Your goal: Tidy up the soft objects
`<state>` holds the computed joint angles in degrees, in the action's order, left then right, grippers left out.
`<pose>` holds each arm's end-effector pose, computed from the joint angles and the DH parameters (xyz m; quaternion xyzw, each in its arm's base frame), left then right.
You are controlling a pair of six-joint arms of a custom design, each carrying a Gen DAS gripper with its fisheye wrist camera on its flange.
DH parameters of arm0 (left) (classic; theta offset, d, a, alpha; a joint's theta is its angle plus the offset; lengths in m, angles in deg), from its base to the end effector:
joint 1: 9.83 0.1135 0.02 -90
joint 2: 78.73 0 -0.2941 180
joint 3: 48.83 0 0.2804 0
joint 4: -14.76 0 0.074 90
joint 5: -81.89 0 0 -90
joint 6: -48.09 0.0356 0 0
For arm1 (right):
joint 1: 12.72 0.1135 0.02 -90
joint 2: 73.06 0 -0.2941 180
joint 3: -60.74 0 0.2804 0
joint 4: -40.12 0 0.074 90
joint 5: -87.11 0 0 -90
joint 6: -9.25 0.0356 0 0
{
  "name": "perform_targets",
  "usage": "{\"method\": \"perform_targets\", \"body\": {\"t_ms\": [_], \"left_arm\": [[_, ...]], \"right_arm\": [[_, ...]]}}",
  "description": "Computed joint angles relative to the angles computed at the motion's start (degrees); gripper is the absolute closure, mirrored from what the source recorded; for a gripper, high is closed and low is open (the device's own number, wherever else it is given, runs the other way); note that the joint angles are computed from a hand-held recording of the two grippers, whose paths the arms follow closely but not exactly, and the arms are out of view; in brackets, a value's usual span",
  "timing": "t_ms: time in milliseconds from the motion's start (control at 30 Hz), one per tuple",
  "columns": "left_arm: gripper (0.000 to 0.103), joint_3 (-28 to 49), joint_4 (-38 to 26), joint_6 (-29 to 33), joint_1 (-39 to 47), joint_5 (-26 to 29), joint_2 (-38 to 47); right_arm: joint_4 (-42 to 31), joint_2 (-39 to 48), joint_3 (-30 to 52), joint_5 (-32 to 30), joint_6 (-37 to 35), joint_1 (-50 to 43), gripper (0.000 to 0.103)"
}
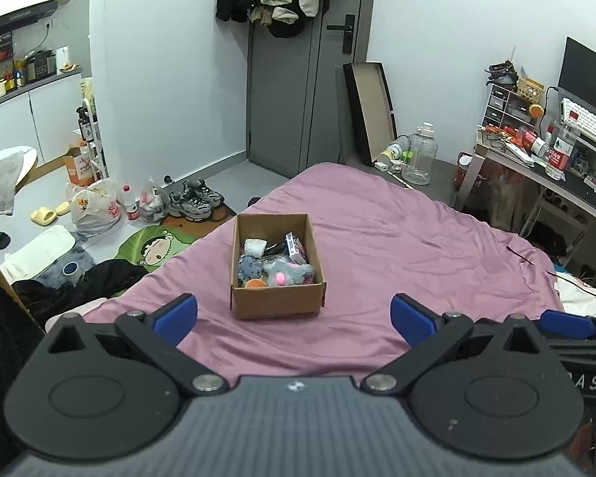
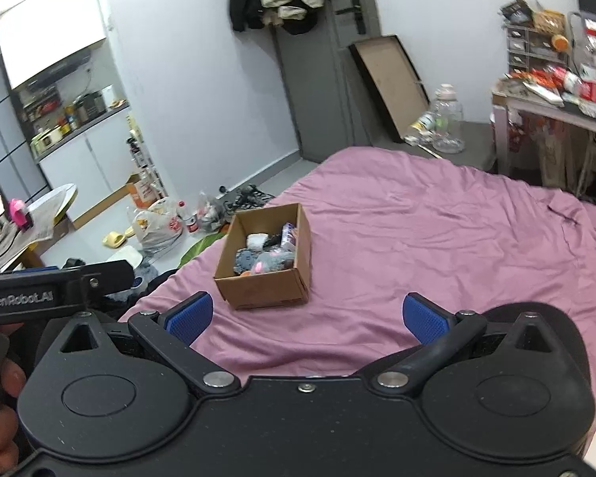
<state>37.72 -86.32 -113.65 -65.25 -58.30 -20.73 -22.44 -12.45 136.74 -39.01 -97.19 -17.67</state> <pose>0.1017 -0.0993 0.4046 -0.1908 0.8769 0.0634 0.4366 0.2169 0.0023 0.3688 -0.2012 0.8693 0.2192 0.3947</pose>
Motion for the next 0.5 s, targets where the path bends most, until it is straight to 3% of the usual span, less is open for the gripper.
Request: {"method": "perform_targets", "body": {"t_ms": [500], "left_arm": [[0.000, -4.9, 7.7, 8.4, 7.0, 3.9, -3.1]], "right_arm": [[4.4, 1.1, -2.1, 4.3, 1.6, 3.2, 0.000]]}}
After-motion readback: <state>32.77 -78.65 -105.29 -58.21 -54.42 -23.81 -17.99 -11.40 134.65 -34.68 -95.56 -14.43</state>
